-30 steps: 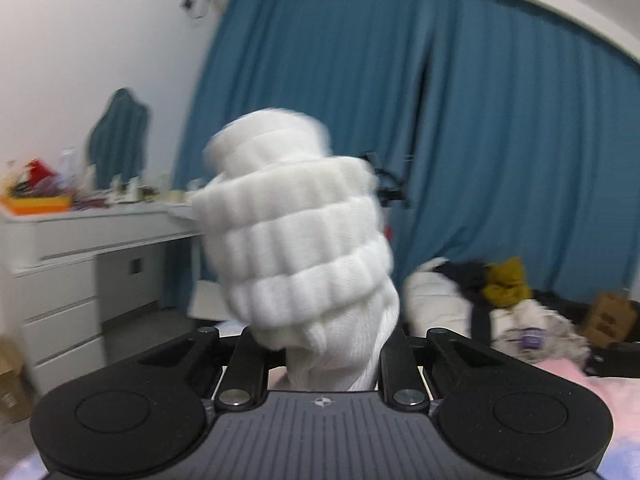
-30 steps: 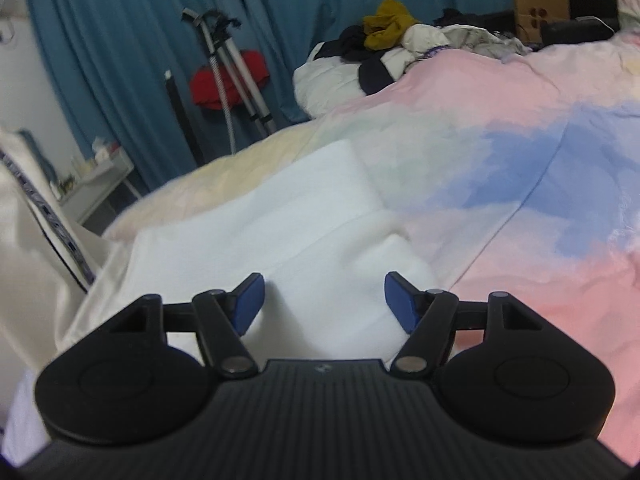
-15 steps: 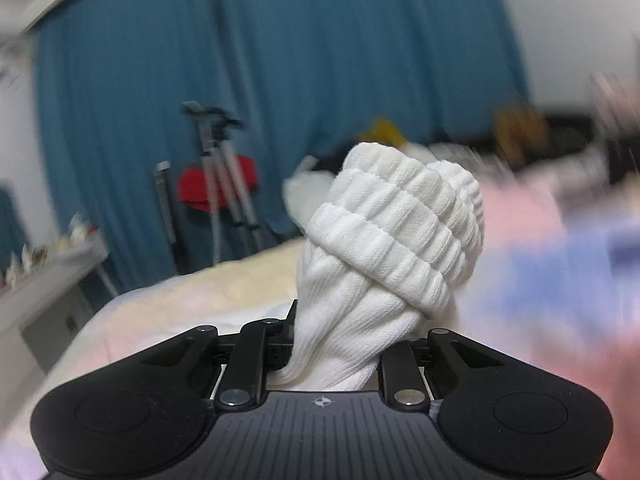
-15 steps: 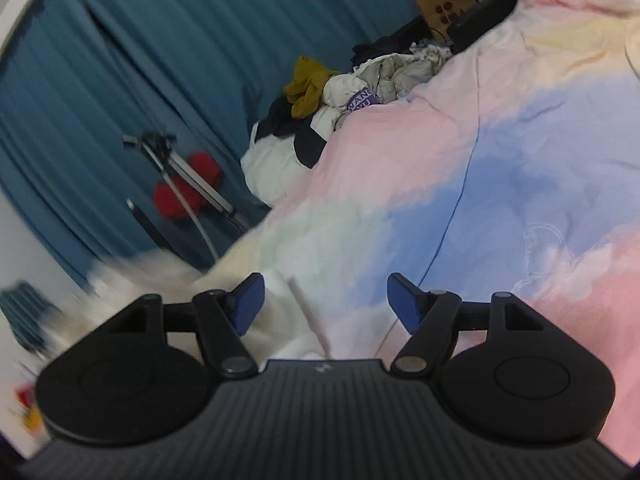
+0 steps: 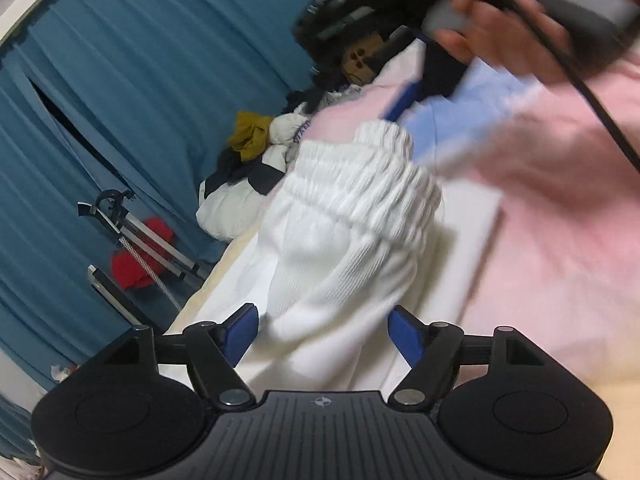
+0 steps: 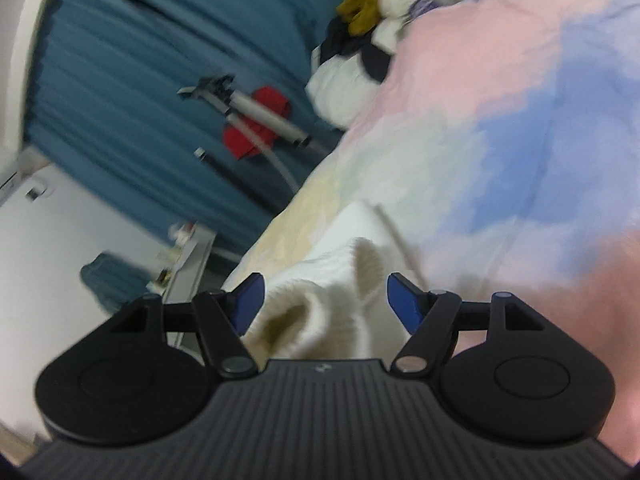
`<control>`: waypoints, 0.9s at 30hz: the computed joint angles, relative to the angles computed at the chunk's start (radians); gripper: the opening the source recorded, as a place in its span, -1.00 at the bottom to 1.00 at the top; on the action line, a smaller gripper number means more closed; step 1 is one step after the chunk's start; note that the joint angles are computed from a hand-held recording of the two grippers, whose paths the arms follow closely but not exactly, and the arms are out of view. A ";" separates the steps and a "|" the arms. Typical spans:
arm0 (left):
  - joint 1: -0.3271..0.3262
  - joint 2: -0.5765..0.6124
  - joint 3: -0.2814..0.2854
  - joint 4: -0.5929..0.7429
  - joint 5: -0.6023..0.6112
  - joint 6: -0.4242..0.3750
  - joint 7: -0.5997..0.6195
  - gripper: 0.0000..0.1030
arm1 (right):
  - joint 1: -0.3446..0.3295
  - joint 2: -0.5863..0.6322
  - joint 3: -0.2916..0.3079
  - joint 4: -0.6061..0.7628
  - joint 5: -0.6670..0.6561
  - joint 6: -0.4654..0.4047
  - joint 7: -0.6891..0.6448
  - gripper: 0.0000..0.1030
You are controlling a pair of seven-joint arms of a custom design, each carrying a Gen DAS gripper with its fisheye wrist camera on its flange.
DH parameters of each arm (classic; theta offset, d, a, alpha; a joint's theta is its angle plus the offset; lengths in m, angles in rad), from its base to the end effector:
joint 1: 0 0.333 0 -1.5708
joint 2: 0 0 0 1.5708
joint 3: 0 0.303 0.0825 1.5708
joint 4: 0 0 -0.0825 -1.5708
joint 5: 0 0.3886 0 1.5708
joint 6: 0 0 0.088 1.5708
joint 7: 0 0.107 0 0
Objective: Fold clothes
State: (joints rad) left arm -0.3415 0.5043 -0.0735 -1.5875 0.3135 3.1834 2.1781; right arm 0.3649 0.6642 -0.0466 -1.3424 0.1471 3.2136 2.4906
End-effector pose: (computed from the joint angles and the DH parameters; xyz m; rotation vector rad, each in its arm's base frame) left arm 0.6611 -0.3101 0.4632 -0.2735 2.1075 -0.6942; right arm 0.7318 0.2387 0.4755 -0.7944 1.7671 -0.1553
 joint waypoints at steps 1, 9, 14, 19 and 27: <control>0.035 0.012 -0.027 0.005 -0.009 0.005 0.013 0.44 | -0.039 0.003 0.048 0.019 -0.016 -0.022 -0.036 0.38; 0.235 -0.015 -0.213 0.000 -0.167 -0.110 0.040 0.40 | -0.194 0.062 0.261 0.174 0.007 -0.235 -0.309 0.38; 0.290 -0.038 -0.275 -0.009 -0.271 -0.160 0.108 0.40 | -0.219 -0.049 0.278 0.001 0.093 -0.186 -0.393 0.38; 0.261 -0.041 -0.240 -0.003 -0.306 -0.196 0.118 0.40 | -0.225 0.016 0.308 0.114 0.109 -0.308 -0.551 0.38; 0.268 -0.005 -0.246 0.026 -0.339 -0.164 0.146 0.33 | -0.085 0.301 0.140 0.550 0.035 -0.407 -0.482 -0.06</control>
State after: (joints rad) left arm -0.0740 0.4995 -0.3199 -1.5615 -0.0258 3.0194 2.3238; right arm 0.2802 0.9655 0.0937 -0.7924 0.1821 2.8067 2.0082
